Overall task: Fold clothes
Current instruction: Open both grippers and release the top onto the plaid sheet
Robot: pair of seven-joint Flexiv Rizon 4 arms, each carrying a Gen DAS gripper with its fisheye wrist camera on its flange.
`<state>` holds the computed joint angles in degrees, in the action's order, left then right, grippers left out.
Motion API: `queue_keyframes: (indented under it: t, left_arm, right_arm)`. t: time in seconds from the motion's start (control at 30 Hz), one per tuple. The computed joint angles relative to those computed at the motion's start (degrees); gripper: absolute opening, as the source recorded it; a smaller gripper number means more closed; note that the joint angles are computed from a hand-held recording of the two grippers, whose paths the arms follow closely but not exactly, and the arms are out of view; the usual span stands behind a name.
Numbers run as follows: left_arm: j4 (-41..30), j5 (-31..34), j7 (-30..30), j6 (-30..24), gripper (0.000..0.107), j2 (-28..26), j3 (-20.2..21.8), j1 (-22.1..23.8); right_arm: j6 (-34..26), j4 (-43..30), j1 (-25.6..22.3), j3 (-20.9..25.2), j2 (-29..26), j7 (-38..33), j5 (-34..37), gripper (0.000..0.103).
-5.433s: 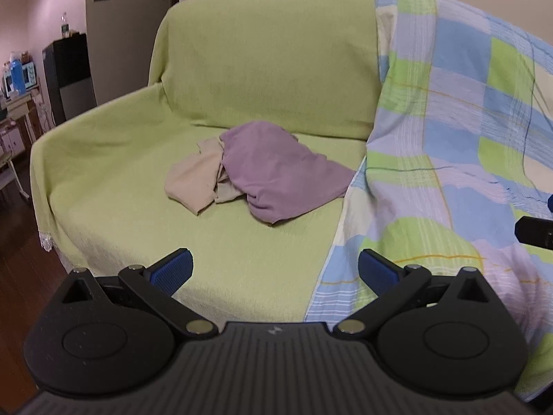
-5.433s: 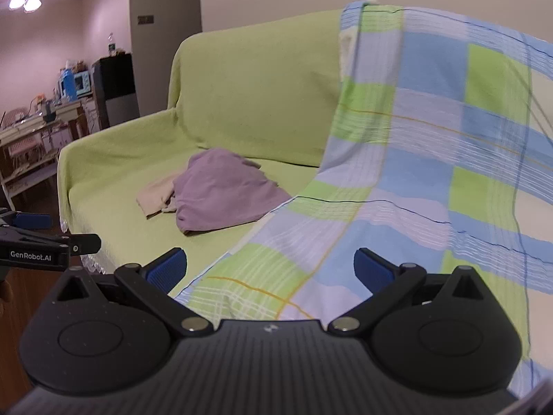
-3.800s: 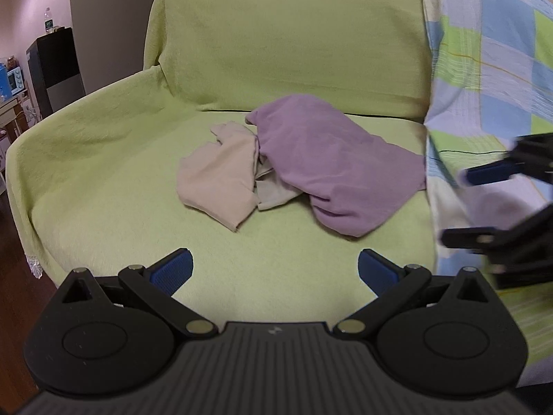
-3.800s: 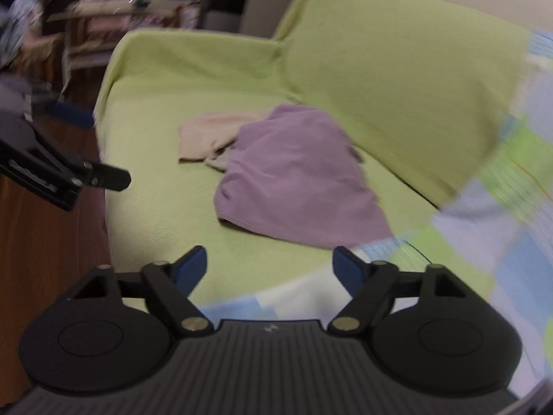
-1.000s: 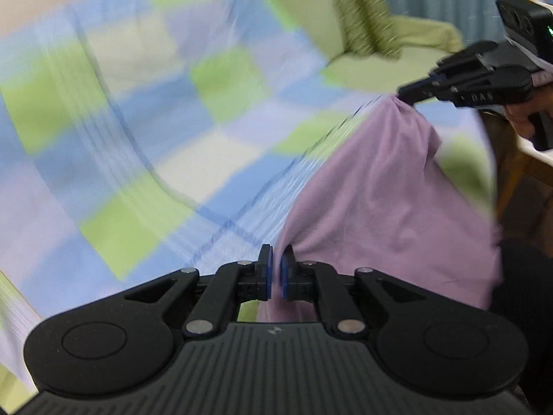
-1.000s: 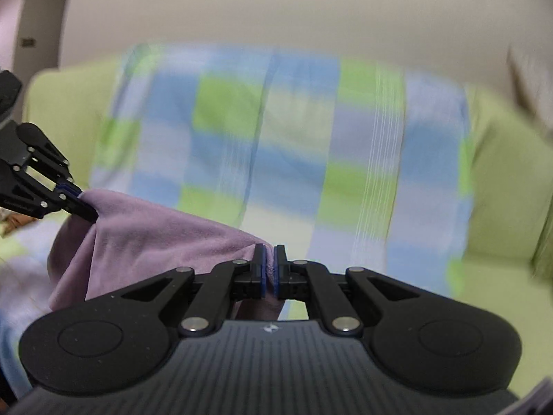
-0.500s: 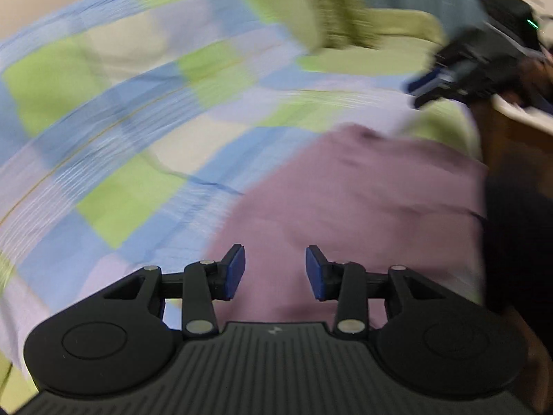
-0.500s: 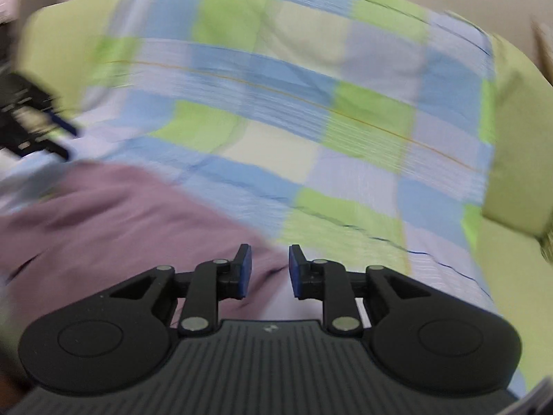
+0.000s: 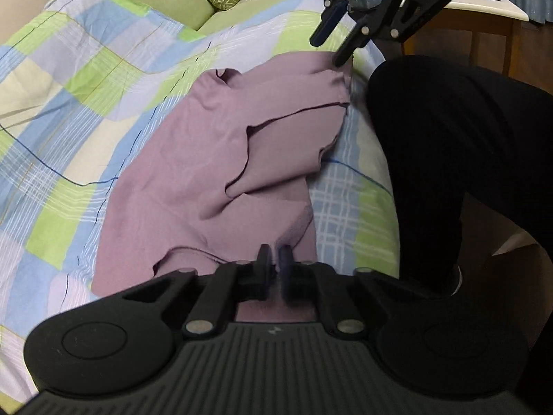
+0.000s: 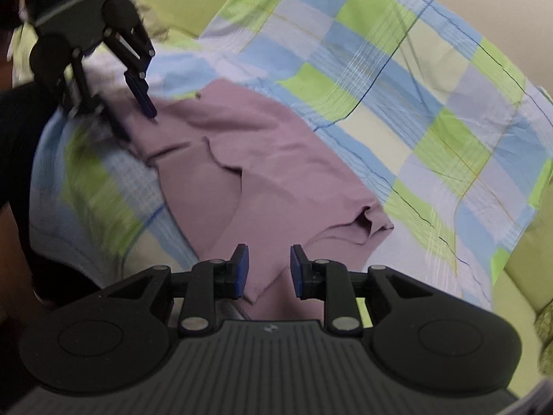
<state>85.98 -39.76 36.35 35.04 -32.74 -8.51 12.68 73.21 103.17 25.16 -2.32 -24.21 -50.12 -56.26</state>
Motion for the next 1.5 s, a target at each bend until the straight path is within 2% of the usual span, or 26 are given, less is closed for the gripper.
queue_keyframes:
  t: [0.07,0.13,0.23,0.3,0.5,0.57,0.6,0.63,0.8,0.9,1.0,1.1,1.17,1.27,1.37,1.5]
  left_arm:
    - [-1.3,-0.2,-2.0,-2.4,0.0,-0.4,0.0,0.4]
    - [-3.2,-0.9,-4.8,-4.8,0.0,-1.1,-0.1,0.7]
    - [-5.6,-2.0,-8.4,-7.2,0.0,-2.0,-0.3,1.2]
    - [-7.6,-3.2,-11.4,-8.7,0.0,-2.7,-0.6,1.7]
    - [-9.1,-3.4,-13.7,-7.5,0.0,-3.6,-0.8,1.4]
    - [-9.1,-3.3,-13.8,-7.2,0.0,-3.6,-0.9,1.5]
    - [-9.1,-3.3,-13.9,-7.2,0.0,-3.6,-1.0,1.5]
    - [-9.2,-3.4,-13.9,-7.5,0.0,-3.6,-1.0,1.7]
    - [-10.8,-4.1,-15.4,-9.1,0.0,-4.2,-1.5,2.2]
    - [-12.2,-4.7,-16.7,-10.9,0.0,-4.7,-1.8,2.6]
    - [-12.8,-4.1,-16.4,-11.2,0.0,-4.9,-1.6,2.4]
    - [-12.6,-3.9,-16.6,-10.8,0.0,-5.1,-1.5,2.2]
    - [-12.6,-3.6,-17.1,-10.8,0.0,-5.3,-1.5,2.1]
    - [-12.4,-3.3,-17.0,-10.5,0.0,-5.4,-1.5,2.0]
    - [-12.5,-3.1,-17.1,-10.4,0.0,-5.5,-1.6,2.0]
    - [-12.3,-3.1,-16.9,-9.6,0.0,-5.7,-1.7,1.8]
  right_arm:
    - [-1.3,-0.4,-1.0,2.3,-0.2,-5.6,3.2,0.025]
    - [-1.8,-0.5,-1.4,3.6,-0.5,-10.4,5.4,0.032]
    - [-1.3,-0.4,0.1,1.8,-1.2,-13.5,3.0,0.032]
    - [-2.3,-1.5,0.1,2.3,-2.3,-16.9,4.0,0.031]
    - [-5.7,-3.4,1.0,2.0,-4.6,-25.7,5.0,0.025]
    - [-5.1,-2.9,1.3,1.7,-4.3,-26.0,4.9,0.018]
    - [-4.8,-2.7,1.4,1.6,-4.1,-26.0,4.8,0.008]
    - [-4.3,-2.2,1.6,1.4,-3.4,-25.0,4.9,0.006]
    - [-2.0,-0.9,1.4,0.5,-0.9,-19.8,4.0,0.003]
    - [-3.0,-2.2,0.7,1.3,-0.4,-20.4,5.1,0.003]
    - [-7.2,-5.4,-1.4,5.9,-0.9,-27.9,13.6,0.003]
    - [-8.1,-7.4,-1.4,6.4,-2.3,-31.1,17.0,0.003]
    - [-7.6,-7.7,-0.8,5.7,-3.1,-30.7,18.1,0.003]
    - [-5.9,-6.5,0.5,3.9,-3.7,-28.1,17.2,0.011]
    - [-6.3,-6.5,0.5,4.8,-3.9,-29.8,18.3,0.013]
    - [-4.6,-6.2,0.6,5.6,-3.9,-30.8,20.4,0.022]
